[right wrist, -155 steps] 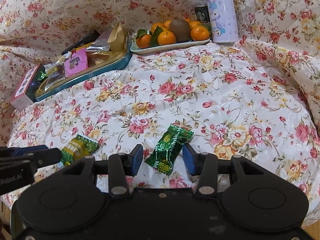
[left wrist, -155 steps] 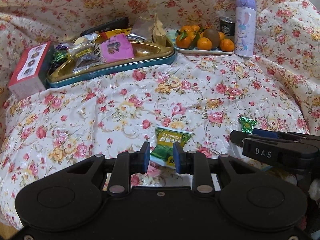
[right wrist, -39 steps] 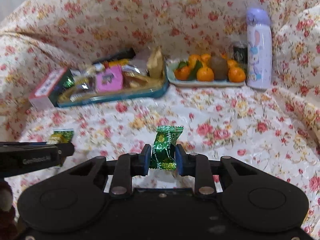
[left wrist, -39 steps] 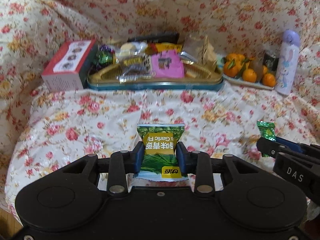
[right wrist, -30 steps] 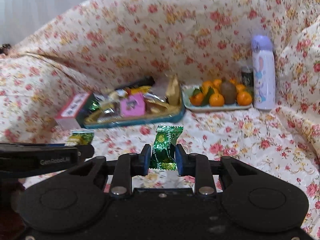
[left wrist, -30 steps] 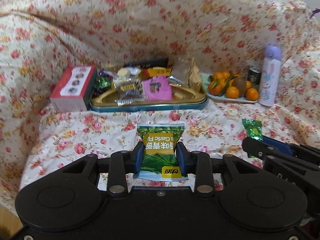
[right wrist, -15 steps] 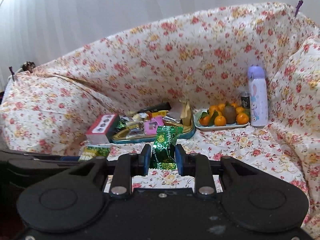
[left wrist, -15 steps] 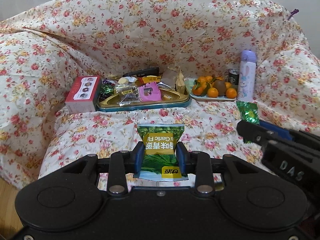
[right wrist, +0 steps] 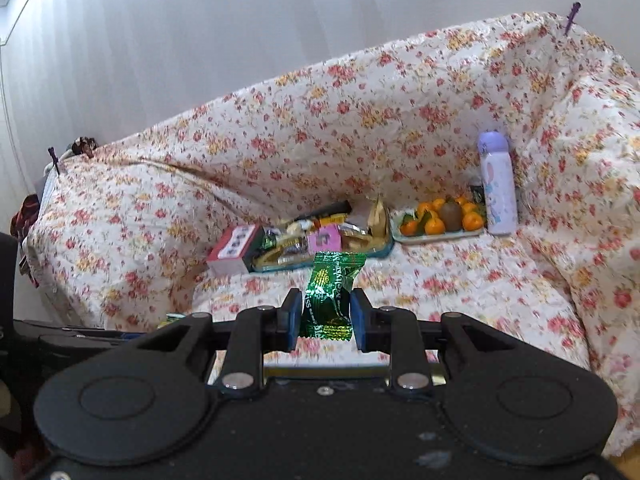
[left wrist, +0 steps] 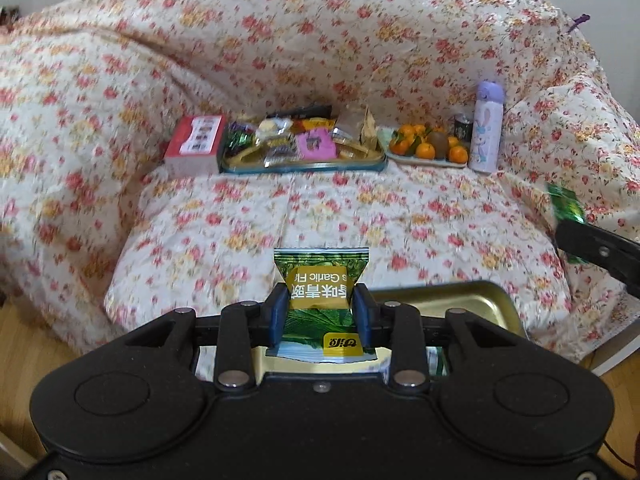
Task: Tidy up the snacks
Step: 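Carry both held items over the gold tray, then open right tool to drop green candy while left tool drops Garlic packet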
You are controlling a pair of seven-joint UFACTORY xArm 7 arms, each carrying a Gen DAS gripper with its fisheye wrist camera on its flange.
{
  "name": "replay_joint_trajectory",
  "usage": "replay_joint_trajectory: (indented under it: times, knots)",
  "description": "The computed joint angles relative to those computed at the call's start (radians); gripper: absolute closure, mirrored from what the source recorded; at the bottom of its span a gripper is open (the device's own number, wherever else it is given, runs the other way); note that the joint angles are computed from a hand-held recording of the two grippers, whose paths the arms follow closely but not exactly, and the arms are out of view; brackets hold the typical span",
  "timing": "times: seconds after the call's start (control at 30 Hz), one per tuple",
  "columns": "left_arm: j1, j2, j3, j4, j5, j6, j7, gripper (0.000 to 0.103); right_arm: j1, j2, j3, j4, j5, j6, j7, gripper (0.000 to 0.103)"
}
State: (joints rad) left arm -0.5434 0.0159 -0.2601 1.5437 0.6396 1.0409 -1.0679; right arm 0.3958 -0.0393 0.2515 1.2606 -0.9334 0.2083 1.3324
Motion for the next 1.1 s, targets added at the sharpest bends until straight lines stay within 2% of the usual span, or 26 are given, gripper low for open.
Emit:
replay_joint_trajectory:
  times: [0.13, 0.3, 0.47, 0.73, 0.9, 1.1]
  knots:
    - [0.015, -0.033, 0.003, -0.057, -0.063, -0.009, -0.021, 0.06, 0.0, -0.044, 0.004, -0.059, 0.125, 0.013, -0.091, 0.075]
    - [0.034, -0.034, 0.0, -0.098, -0.139, -0.011, -0.015, 0.06, -0.013, -0.055, 0.028, -0.091, 0.215, 0.039, -0.145, 0.075]
    - [0.034, -0.014, 0.001, -0.109, -0.166, 0.009, -0.024, 0.06, 0.004, -0.03, 0.033, -0.085, 0.32, 0.096, -0.218, 0.075]
    - [0.021, 0.018, 0.008, -0.096, -0.189, 0.012, -0.019, 0.06, 0.063, 0.035, 0.014, -0.054, 0.49, 0.132, -0.36, 0.075]
    - [0.008, 0.053, 0.018, -0.058, -0.171, 0.014, -0.006, 0.06, 0.101, 0.093, -0.003, -0.003, 0.502, 0.136, -0.393, 0.075]
    - [-0.004, 0.089, 0.039, -0.015, -0.151, 0.023, 0.001, 0.06, 0.155, 0.193, -0.044, 0.118, 0.48, 0.172, -0.415, 0.075]
